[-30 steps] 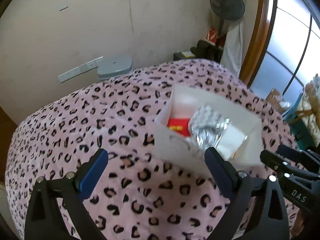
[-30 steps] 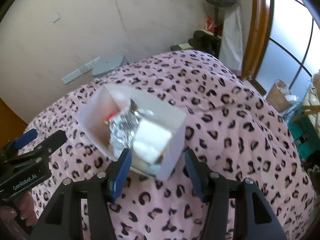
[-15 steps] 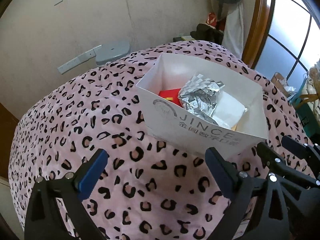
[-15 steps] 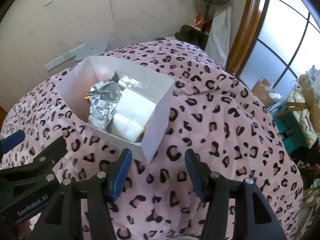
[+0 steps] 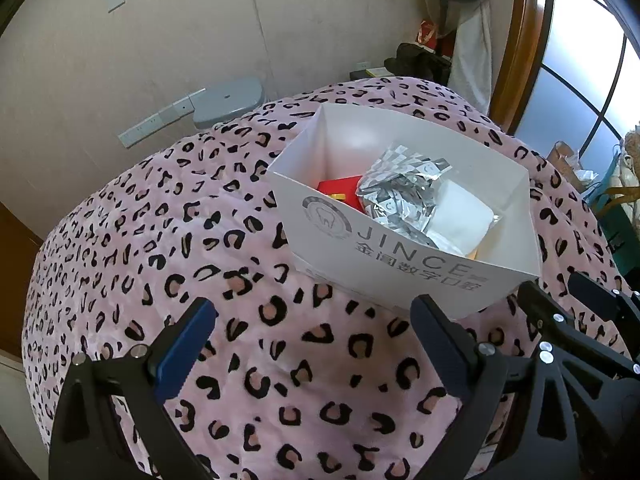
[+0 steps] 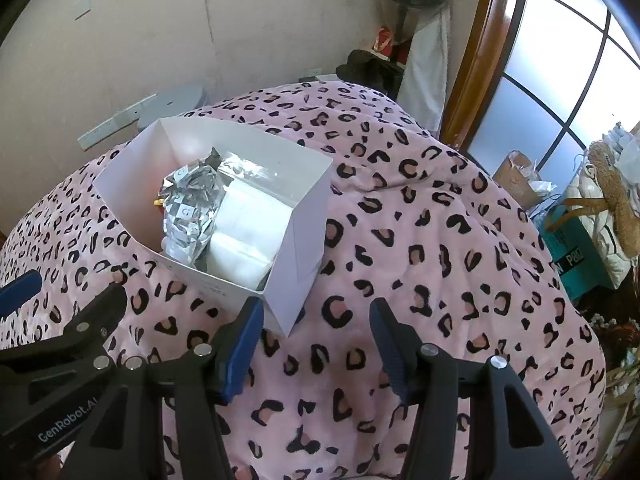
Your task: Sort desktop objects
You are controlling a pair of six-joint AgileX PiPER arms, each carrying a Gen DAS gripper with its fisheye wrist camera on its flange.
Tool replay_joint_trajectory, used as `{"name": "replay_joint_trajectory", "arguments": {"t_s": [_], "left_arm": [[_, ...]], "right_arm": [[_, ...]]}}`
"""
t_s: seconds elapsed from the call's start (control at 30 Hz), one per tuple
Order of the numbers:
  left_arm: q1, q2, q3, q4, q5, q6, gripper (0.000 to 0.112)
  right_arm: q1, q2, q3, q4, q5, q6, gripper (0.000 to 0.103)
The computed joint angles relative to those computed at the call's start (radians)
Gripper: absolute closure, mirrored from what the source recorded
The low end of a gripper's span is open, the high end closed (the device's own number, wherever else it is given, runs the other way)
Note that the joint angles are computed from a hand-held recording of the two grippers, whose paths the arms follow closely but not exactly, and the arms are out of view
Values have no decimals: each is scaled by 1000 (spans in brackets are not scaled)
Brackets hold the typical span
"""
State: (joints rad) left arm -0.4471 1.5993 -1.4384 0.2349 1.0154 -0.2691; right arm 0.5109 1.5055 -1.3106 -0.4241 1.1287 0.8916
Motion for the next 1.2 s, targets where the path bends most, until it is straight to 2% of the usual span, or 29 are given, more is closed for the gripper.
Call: {"name": "replay_joint_trajectory", "arguments": {"t_s": [0.7, 0.83, 1.2], "left_arm": [[-15, 10, -48, 0, 33, -11, 13], [-45, 25, -74, 22, 55, -59, 13], [-48, 20, -64, 32, 45, -58, 13]], "right_arm": [[-14, -21, -4, -14, 15, -3, 47], [-15, -21, -7, -14, 17, -5, 47], [-6, -10, -29, -14, 33, 1, 47]]}}
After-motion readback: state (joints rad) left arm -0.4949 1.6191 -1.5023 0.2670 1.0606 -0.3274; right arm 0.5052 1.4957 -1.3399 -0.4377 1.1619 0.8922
